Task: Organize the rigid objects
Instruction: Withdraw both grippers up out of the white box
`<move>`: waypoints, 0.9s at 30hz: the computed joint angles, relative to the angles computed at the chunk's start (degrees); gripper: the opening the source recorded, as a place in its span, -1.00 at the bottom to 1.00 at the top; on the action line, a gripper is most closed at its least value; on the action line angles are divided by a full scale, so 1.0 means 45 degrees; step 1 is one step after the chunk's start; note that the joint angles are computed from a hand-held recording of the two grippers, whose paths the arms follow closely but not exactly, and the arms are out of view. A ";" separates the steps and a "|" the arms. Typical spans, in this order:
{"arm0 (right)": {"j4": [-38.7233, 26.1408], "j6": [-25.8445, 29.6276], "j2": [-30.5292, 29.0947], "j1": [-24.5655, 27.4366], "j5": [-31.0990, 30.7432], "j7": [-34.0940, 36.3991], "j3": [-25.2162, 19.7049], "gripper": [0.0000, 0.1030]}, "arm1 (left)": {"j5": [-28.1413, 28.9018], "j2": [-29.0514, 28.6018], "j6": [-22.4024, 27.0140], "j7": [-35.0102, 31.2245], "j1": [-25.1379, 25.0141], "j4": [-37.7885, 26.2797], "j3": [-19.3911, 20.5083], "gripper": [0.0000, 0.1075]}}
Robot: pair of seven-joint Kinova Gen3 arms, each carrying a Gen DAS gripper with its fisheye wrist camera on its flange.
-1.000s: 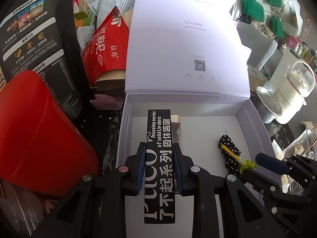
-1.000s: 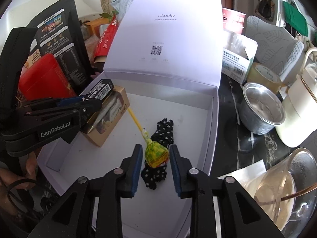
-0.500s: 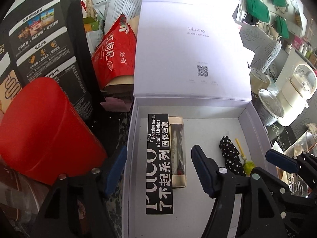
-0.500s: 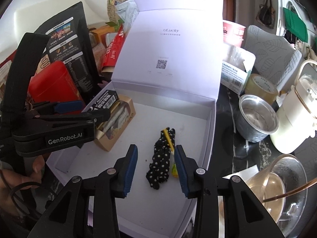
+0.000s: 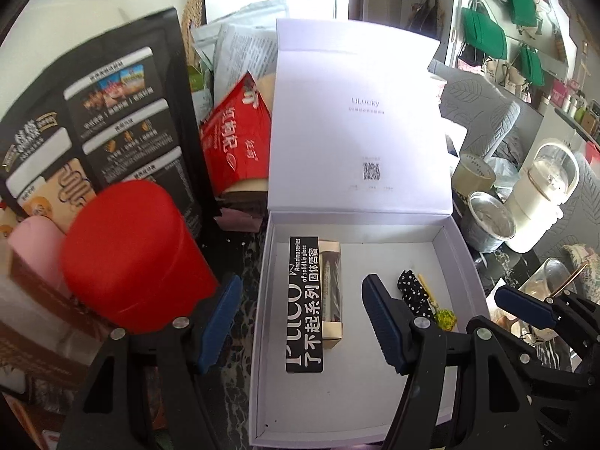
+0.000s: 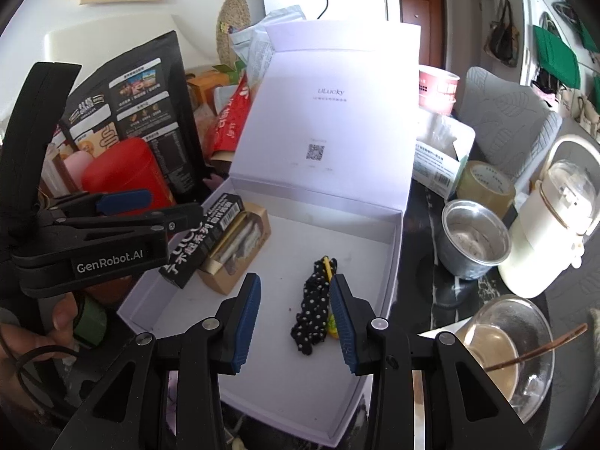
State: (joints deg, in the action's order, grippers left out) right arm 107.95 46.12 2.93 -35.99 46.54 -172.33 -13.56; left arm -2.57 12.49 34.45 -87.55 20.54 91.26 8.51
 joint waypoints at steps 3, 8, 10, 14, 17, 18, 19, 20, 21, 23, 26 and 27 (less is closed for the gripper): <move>-0.0023 0.0325 -0.0228 -0.0154 0.0188 -0.0219 -0.0166 -0.26 | -0.0016 -0.0352 -0.0006 0.0102 -0.0002 0.0151 -0.0023 0.24; -0.0123 0.1136 -0.0557 -0.0398 0.0531 -0.0612 -0.0607 -0.26 | 0.0208 -0.1027 -0.0107 -0.0020 -0.0179 0.0535 0.0087 0.24; -0.0121 0.1429 -0.0728 -0.0515 0.0709 -0.0811 -0.0817 -0.26 | 0.0512 -0.1327 -0.0156 -0.0305 -0.0338 0.0723 0.0170 0.24; -0.0256 0.2218 -0.0917 -0.0763 0.0941 -0.1136 -0.1265 -0.26 | 0.0983 -0.1932 -0.0337 -0.0805 -0.0531 0.1163 0.0260 0.24; -0.0324 0.2858 -0.1054 -0.1019 0.1093 -0.1470 -0.1590 -0.20 | 0.1179 -0.2332 -0.0352 -0.0959 -0.0585 0.1435 0.0285 0.24; -0.0327 0.3001 -0.1098 -0.1088 0.1119 -0.1544 -0.1672 -0.19 | 0.1341 -0.2497 -0.0360 -0.1098 -0.0629 0.1564 0.0280 0.24; -0.0349 0.3248 -0.1143 -0.1200 0.1174 -0.1672 -0.1808 -0.19 | 0.1471 -0.2666 -0.0374 -0.1217 -0.0669 0.1704 0.0267 0.24; -0.0376 0.3433 -0.1165 -0.1280 0.1204 -0.1746 -0.1897 -0.19 | 0.1520 -0.2827 -0.0377 -0.1275 -0.0686 0.1825 0.0269 0.30; -0.0419 0.3670 -0.1172 -0.1381 0.1234 -0.1839 -0.2004 -0.18 | 0.1510 -0.2998 -0.0388 -0.1289 -0.0698 0.1970 0.0274 0.39; -0.0484 0.4115 -0.1202 -0.1614 0.1288 -0.2093 -0.2211 -0.12 | 0.1666 -0.3341 -0.0508 -0.1443 -0.0733 0.2291 0.0247 0.57; -0.0509 0.4555 -0.1256 -0.1910 0.1367 -0.2418 -0.2445 -0.05 | 0.1905 -0.3860 -0.0590 -0.1728 -0.0785 0.2741 0.0191 0.60; -0.0499 0.4718 -0.1266 -0.2026 0.1413 -0.2558 -0.2538 -0.04 | 0.2029 -0.4034 -0.0621 -0.1890 -0.0784 0.2907 0.0141 0.60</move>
